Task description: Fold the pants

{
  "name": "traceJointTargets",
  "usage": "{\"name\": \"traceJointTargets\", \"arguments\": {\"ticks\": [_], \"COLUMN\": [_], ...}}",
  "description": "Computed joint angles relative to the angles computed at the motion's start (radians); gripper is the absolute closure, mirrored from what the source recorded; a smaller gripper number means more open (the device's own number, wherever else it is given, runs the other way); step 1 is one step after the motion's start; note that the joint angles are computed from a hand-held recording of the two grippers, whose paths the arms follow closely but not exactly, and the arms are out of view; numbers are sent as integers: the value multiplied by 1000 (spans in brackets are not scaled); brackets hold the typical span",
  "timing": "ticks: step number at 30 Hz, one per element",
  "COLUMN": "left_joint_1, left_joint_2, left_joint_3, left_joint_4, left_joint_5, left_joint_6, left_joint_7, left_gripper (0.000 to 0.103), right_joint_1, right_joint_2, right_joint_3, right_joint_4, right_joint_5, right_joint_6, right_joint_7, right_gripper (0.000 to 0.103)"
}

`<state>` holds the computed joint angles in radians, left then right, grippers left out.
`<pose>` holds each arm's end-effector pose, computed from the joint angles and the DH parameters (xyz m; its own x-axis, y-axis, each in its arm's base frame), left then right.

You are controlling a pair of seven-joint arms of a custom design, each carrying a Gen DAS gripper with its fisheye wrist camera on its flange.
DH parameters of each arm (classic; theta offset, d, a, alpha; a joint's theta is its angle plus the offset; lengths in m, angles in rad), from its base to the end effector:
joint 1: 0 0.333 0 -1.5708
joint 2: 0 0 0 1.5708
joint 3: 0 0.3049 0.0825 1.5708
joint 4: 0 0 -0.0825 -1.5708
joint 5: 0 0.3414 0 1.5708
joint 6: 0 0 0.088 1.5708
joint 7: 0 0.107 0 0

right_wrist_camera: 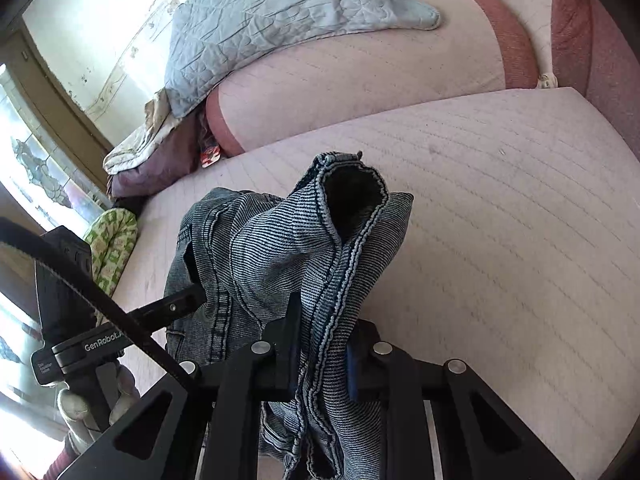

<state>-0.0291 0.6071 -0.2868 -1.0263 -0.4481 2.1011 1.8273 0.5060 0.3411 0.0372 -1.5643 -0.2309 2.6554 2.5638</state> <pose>0.6896 -0.1716 0.5604 -0.4262 -0.7800 0.4582 -0.8447 0.1618 -0.5103 0.5692 0.3464 0.5398 -0.1262 -0.8875 -0.4432 -0.7593 0.3739 -0.5325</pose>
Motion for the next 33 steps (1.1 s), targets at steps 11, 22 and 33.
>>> {"name": "traceJointTargets", "arguments": {"ticks": [11, 22, 33], "left_joint_1": [-9, -28, -61], "left_joint_2": [-127, -225, -290], "left_joint_3": [42, 58, 53], "left_joint_4": [-149, -322, -502], "left_joint_5": [119, 93, 141], "left_joint_6": [55, 111, 327], "left_joint_7": [-18, 43, 110], "left_gripper": [61, 61, 47], "right_joint_1": [33, -47, -38], "right_joint_2": [103, 157, 347], "right_joint_3": [-60, 41, -17], "right_joint_4": [148, 270, 498], "right_joint_5": [-54, -16, 143], "right_joint_6": [-168, -58, -264], "right_joint_7": [-12, -86, -155], "right_gripper": [66, 67, 63]}}
